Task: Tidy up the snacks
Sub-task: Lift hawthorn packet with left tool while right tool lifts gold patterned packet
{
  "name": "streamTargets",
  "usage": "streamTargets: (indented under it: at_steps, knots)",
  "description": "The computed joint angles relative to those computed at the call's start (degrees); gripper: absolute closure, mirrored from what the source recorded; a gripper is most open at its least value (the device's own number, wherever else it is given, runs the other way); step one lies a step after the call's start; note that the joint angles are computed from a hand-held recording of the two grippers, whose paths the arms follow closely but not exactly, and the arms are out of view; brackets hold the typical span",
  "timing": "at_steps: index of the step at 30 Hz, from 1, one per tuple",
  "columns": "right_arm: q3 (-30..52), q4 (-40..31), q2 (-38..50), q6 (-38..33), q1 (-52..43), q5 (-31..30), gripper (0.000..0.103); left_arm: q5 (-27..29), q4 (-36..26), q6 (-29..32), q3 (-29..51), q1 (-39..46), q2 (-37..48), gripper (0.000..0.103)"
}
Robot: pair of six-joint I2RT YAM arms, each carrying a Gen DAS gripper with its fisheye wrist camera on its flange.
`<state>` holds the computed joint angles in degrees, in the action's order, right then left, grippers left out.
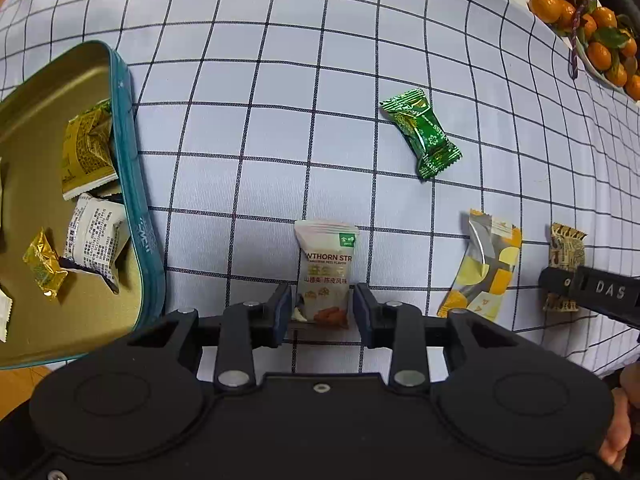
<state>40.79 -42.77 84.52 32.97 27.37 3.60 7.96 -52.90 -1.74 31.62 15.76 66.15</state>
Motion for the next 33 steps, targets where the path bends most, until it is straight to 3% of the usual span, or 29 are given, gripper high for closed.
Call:
streamTargets:
  at_steps: [4, 9, 15, 21, 25, 33]
  knots:
    - [3.69, -1.18, 3.57, -5.94, -1.86, -0.96, 0.050, 2.21, -0.99, 3.40, 1.41, 5.81, 3.02, 0.059]
    - [7.88, -3.07, 7.76, -6.51, -2.58, -2.13, 0.050, 2.29, -2.14, 5.28, 1.83, 8.93, 3.35, 0.060]
    - [13.20, -5.75, 13.05, -3.08, -4.08, -3.07, 0.050, -0.56, 1.63, -3.22, 0.84, -3.41, 1.80, 0.060]
    - [16.39, -7.83, 15.29, -3.20, -5.42, -3.43, 0.054, -2.30, 3.55, -7.58, 0.49, -9.18, 2.43, 0.061]
    - [17.25, -8.29, 15.57, -3.29, -6.55, -4.44, 0.056, -2.51, 1.14, -11.82, 3.17, -12.47, 2.29, 0.065]
    - [19.89, -9.87, 12.46, -2.95, -8.35, -3.85, 0.056, -0.52, 1.91, -5.77, 3.15, -5.87, 1.15, 0.071]
